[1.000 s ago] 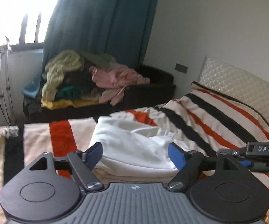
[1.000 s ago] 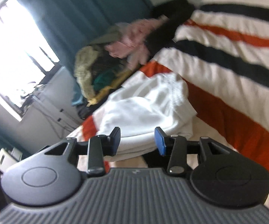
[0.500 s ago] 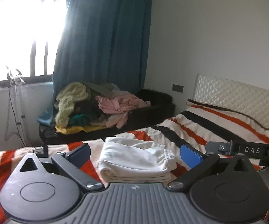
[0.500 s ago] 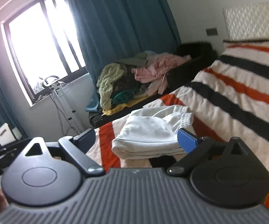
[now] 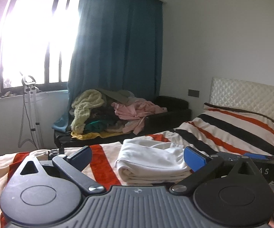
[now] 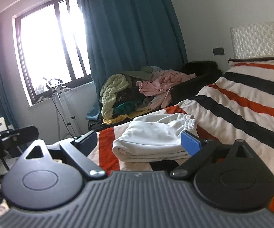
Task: Fold clothes
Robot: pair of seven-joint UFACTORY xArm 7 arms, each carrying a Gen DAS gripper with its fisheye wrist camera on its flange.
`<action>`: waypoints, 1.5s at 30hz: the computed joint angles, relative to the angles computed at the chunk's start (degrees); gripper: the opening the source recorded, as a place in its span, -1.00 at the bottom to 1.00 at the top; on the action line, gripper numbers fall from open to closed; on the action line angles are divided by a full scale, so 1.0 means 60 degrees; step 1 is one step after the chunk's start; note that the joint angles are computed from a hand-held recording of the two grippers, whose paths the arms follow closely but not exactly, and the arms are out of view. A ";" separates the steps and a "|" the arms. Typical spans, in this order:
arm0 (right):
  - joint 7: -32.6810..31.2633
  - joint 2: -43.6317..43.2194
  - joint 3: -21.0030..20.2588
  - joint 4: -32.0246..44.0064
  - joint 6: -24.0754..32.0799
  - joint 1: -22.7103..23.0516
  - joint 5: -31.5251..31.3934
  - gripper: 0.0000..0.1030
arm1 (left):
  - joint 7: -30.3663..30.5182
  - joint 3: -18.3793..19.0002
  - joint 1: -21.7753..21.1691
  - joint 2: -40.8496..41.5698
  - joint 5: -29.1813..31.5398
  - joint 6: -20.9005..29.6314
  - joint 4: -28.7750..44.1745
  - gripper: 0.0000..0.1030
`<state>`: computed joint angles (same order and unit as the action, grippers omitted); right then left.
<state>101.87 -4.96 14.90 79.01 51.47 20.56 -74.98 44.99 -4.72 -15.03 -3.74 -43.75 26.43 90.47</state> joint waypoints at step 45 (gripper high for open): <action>0.0126 0.1932 -0.1062 0.0678 0.1134 0.1305 -0.0509 0.86 | 0.0805 -0.0467 0.0354 0.0804 -0.0488 -0.1025 -0.1151 0.99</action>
<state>102.63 6.63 8.52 83.08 58.27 28.40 -78.04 49.82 -7.53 -12.91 1.09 -46.68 20.28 83.56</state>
